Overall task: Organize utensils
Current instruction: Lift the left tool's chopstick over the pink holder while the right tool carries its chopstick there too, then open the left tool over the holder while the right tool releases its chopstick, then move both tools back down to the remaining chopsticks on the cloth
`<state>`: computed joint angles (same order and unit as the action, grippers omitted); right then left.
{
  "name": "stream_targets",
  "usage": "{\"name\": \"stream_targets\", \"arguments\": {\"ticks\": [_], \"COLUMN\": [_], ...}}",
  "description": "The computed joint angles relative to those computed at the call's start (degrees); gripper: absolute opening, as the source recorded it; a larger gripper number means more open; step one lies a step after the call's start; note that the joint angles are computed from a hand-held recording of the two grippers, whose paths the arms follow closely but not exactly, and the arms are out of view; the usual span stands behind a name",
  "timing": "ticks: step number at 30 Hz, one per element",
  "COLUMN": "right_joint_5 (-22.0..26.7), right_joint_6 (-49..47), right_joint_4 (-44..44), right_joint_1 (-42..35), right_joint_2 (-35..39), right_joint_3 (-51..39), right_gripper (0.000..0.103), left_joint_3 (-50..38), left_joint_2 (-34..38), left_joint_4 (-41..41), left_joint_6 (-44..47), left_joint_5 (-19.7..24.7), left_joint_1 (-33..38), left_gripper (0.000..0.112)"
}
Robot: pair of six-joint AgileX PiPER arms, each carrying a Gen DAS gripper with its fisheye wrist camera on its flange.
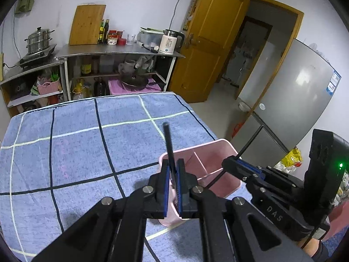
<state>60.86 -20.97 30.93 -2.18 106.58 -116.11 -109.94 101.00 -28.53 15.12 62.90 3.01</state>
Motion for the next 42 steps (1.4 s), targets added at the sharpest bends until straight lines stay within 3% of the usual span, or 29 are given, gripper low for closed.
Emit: {"name": "stream_targets", "arguments": {"ticks": [3, 5, 8, 14, 21, 29, 42], "right_joint_5": [0.0, -0.6, -1.5, -2.9, -5.6, -6.8, -7.0], "right_joint_6": [0.1, 0.0, -0.2, -2.2, -7.8, -14.0, -18.1], "right_joint_4": [-0.7, -0.8, -0.1, 2.2, 7.3, 11.1, 11.7], "right_joint_1": [-0.1, -0.4, -1.3, -3.5, -5.5, -5.5, -2.2], "right_joint_2": [0.0, -0.7, -2.5, -7.4, -16.8, -26.6, -33.6], "right_joint_3": [-0.2, 0.7, 2.8, 7.9, 19.1, 30.6, 42.2], "right_gripper": [0.006, 0.009, 0.019, 0.021, 0.021, 0.021, 0.021], "left_joint_3": [1.4, 2.9, 5.1, 11.8, 26.0, 39.8, 54.5], "left_joint_2": [-1.0, -2.2, -4.0, -9.5, -21.3, -32.4, -39.7], "left_joint_4": [-0.4, -1.1, -3.0, -7.7, -11.4, -16.1, -18.4], "left_joint_6": [0.8, 1.3, 2.9, 6.9, 14.5, 22.9, 31.1], "left_joint_5": [-1.5, -2.5, -4.1, -6.0, -11.1, -13.1, -10.6], "left_joint_1": [0.2, 0.5, 1.6, 5.1, 10.4, 18.3, 28.4], "left_gripper": [0.011, 0.03, 0.041, 0.041, 0.041, 0.041, 0.041]}}
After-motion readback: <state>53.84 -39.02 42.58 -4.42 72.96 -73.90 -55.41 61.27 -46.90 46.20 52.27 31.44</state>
